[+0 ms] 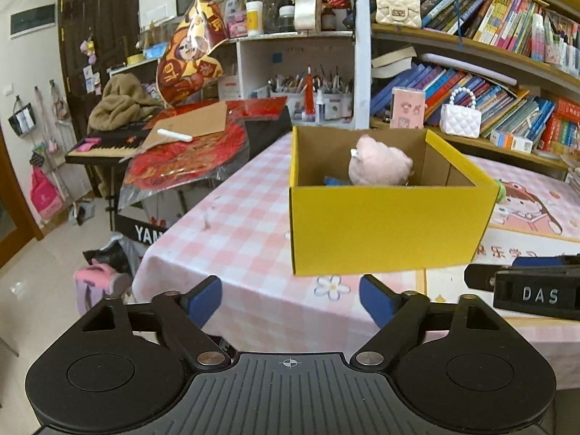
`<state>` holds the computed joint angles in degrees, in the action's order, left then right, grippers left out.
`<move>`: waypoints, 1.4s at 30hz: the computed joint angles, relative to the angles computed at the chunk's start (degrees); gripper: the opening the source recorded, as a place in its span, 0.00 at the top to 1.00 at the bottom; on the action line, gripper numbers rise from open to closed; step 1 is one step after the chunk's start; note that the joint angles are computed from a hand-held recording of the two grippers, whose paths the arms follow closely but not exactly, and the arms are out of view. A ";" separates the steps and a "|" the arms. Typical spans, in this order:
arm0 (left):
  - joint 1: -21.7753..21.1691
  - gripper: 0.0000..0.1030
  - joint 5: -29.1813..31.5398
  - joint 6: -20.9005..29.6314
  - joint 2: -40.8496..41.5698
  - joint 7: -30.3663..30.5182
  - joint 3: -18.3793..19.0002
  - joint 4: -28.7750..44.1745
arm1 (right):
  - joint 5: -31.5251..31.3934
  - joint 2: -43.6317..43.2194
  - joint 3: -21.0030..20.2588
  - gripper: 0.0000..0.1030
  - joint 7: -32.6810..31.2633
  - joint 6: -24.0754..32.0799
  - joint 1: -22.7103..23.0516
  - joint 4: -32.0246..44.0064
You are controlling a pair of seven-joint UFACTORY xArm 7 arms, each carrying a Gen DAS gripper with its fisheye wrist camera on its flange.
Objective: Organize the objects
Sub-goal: 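Withdraw both open tools from the box toward the remaining items on the mat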
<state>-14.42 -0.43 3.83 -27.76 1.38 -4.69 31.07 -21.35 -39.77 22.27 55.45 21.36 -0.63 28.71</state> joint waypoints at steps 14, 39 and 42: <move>-7.45 0.12 -4.51 4.45 -3.04 5.77 4.37 -2.45 | 0.78 -6.40 1.02 0.38 3.36 7.64 3.31 -3.20; -16.79 0.10 -12.72 5.97 5.05 13.99 1.73 3.50 | 2.67 -20.70 -3.51 0.32 5.49 21.32 3.97 -10.39; -15.76 0.10 -11.69 6.01 7.27 12.47 -0.73 5.50 | 2.70 -22.28 -5.57 0.32 3.74 21.34 2.96 -11.69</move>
